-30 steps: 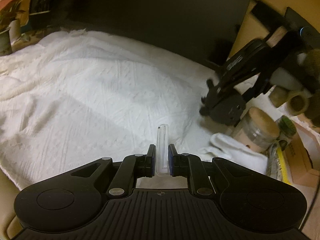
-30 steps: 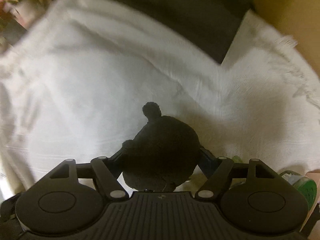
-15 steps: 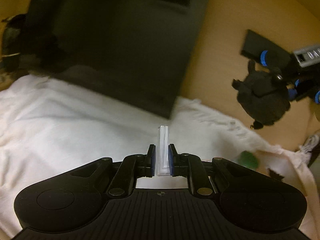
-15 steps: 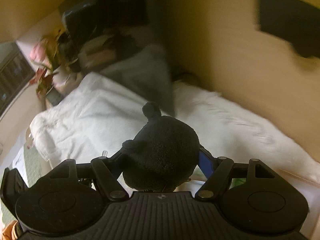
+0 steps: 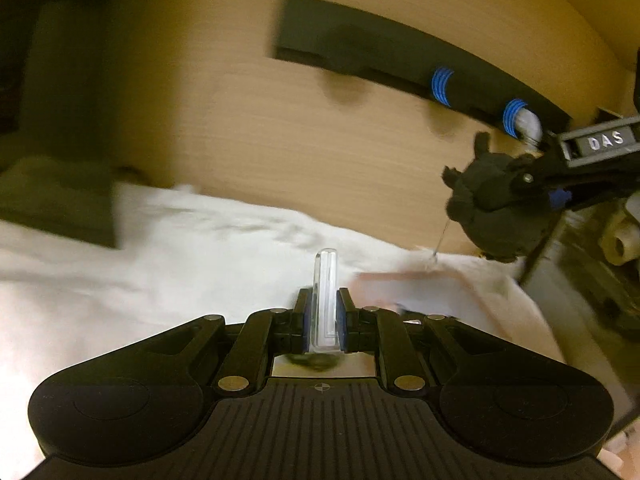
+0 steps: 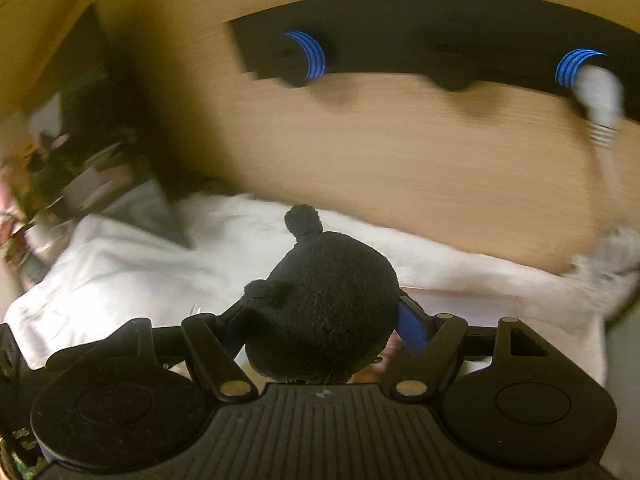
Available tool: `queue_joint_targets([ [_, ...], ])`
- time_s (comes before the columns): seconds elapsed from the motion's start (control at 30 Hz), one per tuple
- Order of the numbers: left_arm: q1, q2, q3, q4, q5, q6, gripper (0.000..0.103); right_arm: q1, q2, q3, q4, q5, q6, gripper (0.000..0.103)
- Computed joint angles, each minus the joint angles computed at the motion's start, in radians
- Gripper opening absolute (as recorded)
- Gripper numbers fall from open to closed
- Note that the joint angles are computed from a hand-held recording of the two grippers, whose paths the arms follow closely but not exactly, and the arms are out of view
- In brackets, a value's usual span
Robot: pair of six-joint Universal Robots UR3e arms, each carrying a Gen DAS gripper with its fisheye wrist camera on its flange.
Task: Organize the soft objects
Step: 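Carry the bear and strip over the pink box and release both inside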
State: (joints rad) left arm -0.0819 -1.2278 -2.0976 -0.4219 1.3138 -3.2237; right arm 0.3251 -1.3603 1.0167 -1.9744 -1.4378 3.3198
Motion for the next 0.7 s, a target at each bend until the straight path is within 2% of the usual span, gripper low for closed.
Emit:
queue_joint_targets([
  [0.13,-0.145,-0.161,0.083,0.057,0.024,-0.033,0.015,-0.067,-0.124,0.171,-0.059,-0.031,0.008,0.075],
  [0.3,-0.261,-0.331,0.193,0.064,0.025,-0.048,0.015,-0.148,-0.249,0.337,-0.102,-0.068,0.021,0.075],
  [0.57,-0.358,-0.517,0.347,0.039,0.061,-0.063,0.015,-0.294,-0.419,0.553,-0.106,-0.017,0.016,0.075],
  [0.6,-0.361,-0.548,0.364,0.063,0.05,-0.081,0.016,-0.298,-0.43,0.571,-0.109,-0.015,0.017,0.075],
  [0.67,-0.352,-0.661,0.399,0.198,-0.003,-0.179,0.016,-0.286,-0.408,0.579,-0.128,-0.028,0.035,0.075],
  [0.7,-0.356,-0.709,0.432,0.213,0.007,-0.212,0.018,-0.282,-0.4,0.586,-0.137,-0.034,0.039,0.075],
])
